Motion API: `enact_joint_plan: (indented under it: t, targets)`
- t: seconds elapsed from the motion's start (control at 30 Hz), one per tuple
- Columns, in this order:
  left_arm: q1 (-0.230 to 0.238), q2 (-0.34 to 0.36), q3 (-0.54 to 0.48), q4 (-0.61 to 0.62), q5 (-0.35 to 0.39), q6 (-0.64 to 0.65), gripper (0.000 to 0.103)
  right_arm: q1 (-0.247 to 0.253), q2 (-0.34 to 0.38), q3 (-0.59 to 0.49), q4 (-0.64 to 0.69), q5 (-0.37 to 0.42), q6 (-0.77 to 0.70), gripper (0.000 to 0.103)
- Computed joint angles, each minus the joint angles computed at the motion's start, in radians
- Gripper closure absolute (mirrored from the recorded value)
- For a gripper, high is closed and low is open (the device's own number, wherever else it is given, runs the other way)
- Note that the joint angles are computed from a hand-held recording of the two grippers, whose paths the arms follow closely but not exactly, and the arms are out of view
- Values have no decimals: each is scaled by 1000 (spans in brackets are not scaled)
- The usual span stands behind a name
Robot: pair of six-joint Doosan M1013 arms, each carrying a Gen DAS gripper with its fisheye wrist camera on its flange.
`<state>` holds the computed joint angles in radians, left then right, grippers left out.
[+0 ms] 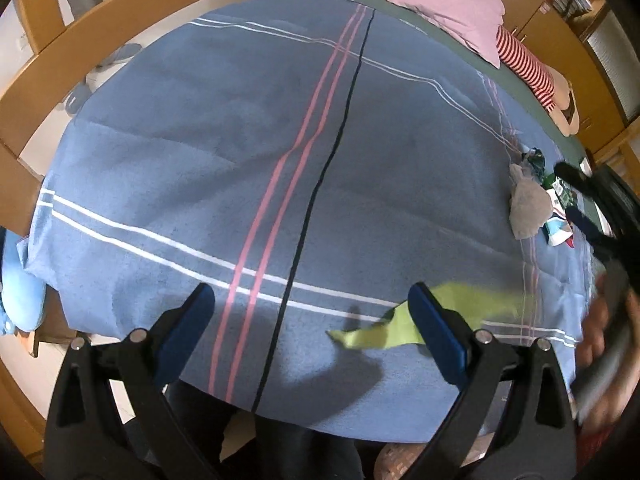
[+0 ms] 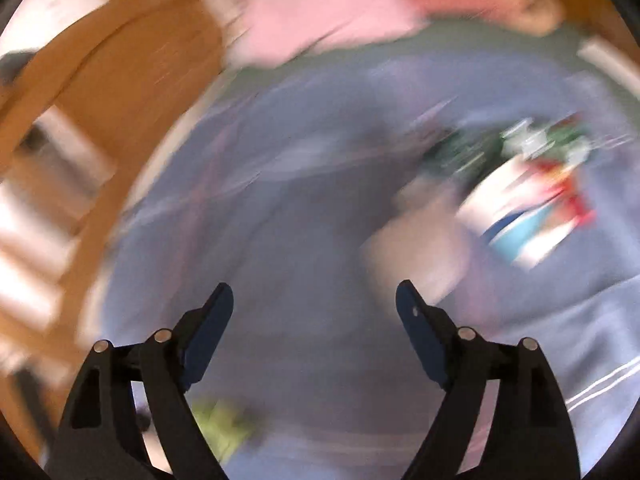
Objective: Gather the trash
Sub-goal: 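Grasp the white plastic bag with the right tool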
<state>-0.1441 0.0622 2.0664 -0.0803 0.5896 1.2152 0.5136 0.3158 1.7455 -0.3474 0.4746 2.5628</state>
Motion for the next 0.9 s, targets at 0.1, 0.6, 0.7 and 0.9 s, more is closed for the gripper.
enact_joint_plan:
  t: [0.1, 0.6, 0.7, 0.9]
  targets:
    - [-3, 3, -3, -2, -4, 5, 6, -35, 44, -12, -79, 33, 186, 37]
    - [-2, 13, -7, -18, 11, 11, 6, -64, -7, 57, 560, 128, -784, 42]
    - [-1, 14, -8, -16, 14, 10, 6, -40, -27, 63, 482, 174, -763, 33]
    - [-2, 15, -7, -15, 11, 3, 6, 5, -95, 116, 296, 109, -613, 33]
